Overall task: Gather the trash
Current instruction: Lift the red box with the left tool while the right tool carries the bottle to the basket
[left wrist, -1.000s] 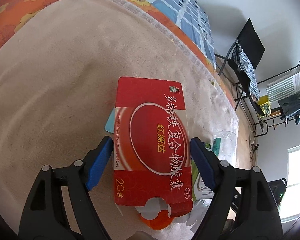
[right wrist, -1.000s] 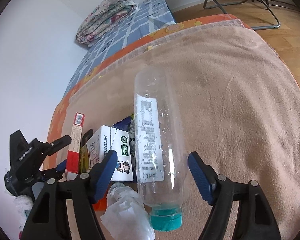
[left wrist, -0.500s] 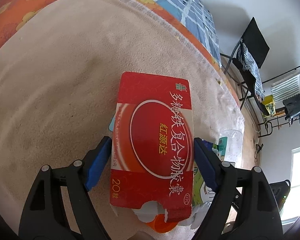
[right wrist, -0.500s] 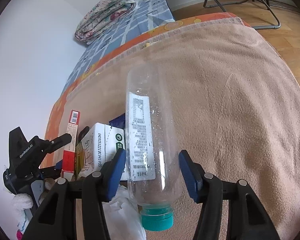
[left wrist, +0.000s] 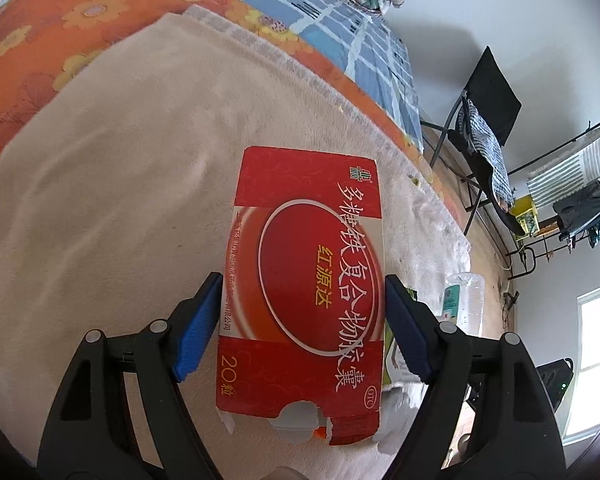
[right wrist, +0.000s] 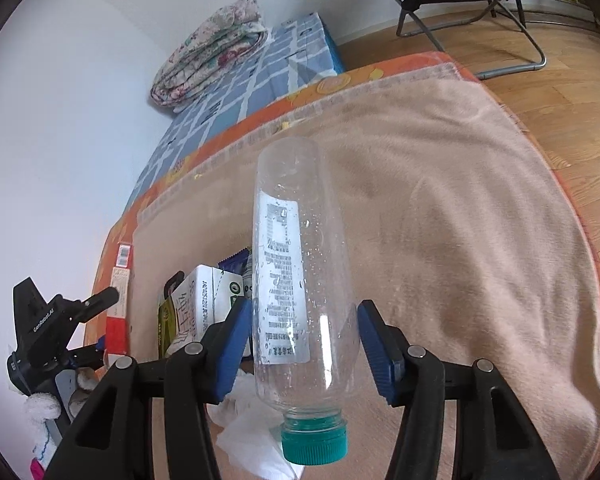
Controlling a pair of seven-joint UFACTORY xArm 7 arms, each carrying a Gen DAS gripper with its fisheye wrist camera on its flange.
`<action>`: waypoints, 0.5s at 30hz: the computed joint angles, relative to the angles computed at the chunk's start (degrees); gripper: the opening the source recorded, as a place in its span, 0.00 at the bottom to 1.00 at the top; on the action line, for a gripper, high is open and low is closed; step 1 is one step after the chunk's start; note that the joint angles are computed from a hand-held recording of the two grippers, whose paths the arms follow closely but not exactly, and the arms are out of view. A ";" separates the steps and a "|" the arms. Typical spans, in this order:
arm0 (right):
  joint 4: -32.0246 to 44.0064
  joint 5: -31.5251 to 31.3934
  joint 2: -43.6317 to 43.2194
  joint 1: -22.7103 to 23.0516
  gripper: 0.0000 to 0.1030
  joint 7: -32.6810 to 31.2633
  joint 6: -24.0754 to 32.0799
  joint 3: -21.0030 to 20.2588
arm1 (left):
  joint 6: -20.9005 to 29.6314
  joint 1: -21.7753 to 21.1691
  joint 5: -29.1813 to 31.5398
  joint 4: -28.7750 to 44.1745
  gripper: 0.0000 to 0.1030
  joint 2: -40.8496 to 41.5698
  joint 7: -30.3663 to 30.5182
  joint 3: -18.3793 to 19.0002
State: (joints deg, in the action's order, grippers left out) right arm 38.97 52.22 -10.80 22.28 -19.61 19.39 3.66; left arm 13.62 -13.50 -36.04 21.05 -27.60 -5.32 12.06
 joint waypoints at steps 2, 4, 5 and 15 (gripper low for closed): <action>-1.02 -0.49 -1.73 -0.16 0.55 0.13 0.06 -0.03 | 1.35 2.15 2.23 -0.92 0.78 -2.22 -0.88 -1.25; -1.98 -1.08 -3.43 0.00 0.55 0.49 0.11 -0.36 | 3.06 4.61 5.09 -2.15 0.78 -5.09 -2.10 -2.68; -2.61 -1.33 -4.62 0.15 0.55 0.62 0.27 -0.63 | 3.76 5.23 6.12 -2.46 0.78 -6.14 -2.59 -2.99; -9.13 -8.75 -18.54 3.19 0.55 4.10 3.26 -2.60 | 17.37 11.23 16.43 -8.44 0.78 -26.29 -5.44 -5.02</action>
State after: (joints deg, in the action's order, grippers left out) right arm 29.84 43.47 -29.34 25.47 -15.51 22.65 1.06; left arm 30.98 -2.27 -19.61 12.61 -53.89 -10.76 7.04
